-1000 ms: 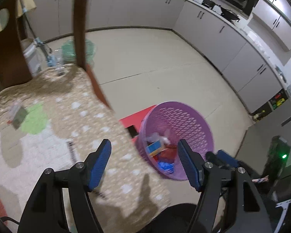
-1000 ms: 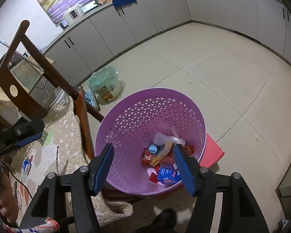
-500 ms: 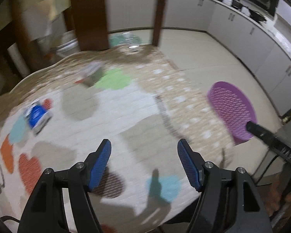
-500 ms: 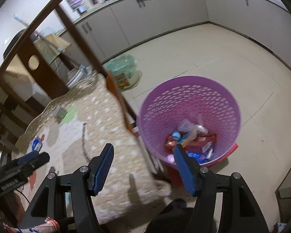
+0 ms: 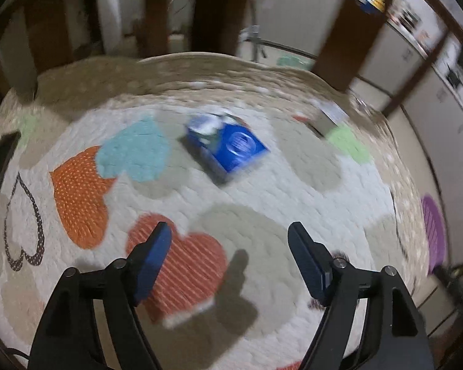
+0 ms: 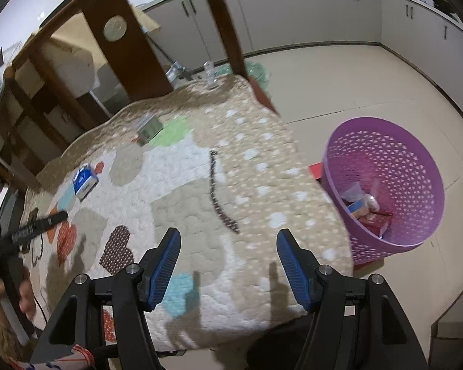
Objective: Collect trash
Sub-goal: 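Move both tools back over the blue tissue pack and white medicine box, then grasp the blue Vinda tissue pack with left tool while right grasps white medicine box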
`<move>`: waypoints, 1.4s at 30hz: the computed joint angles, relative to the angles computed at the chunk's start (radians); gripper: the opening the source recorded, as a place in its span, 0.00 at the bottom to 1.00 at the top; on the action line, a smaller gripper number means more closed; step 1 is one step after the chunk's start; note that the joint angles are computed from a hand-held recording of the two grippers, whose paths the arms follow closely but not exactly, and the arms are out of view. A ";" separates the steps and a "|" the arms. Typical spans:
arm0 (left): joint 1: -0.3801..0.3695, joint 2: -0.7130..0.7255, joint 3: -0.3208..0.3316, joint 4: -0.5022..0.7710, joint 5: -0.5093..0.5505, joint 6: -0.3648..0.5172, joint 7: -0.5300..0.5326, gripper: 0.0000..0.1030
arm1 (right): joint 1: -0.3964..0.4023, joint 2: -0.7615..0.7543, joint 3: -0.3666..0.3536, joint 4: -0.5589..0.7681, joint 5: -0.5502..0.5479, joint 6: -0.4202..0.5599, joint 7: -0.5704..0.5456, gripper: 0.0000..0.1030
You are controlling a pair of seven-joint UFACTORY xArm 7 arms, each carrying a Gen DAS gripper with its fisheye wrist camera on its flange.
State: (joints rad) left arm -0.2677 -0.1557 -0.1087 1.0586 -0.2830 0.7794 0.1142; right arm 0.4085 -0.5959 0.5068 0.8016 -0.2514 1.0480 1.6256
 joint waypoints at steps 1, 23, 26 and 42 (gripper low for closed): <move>0.004 0.027 0.007 0.027 -0.014 0.005 -0.007 0.75 | -0.001 0.013 0.000 0.001 0.001 -0.012 -0.001 0.67; -0.066 0.355 -0.025 0.309 0.322 0.003 -0.279 0.52 | 0.014 0.011 -0.062 -0.098 0.057 -0.113 -0.043 0.67; -0.037 0.288 -0.039 0.243 0.241 0.010 -0.192 0.49 | 0.006 0.039 -0.068 -0.075 0.047 -0.123 -0.075 0.67; 0.002 0.041 -0.004 -0.066 0.042 -0.058 0.015 0.50 | -0.058 0.513 -0.231 0.268 -0.079 -0.369 -0.316 0.67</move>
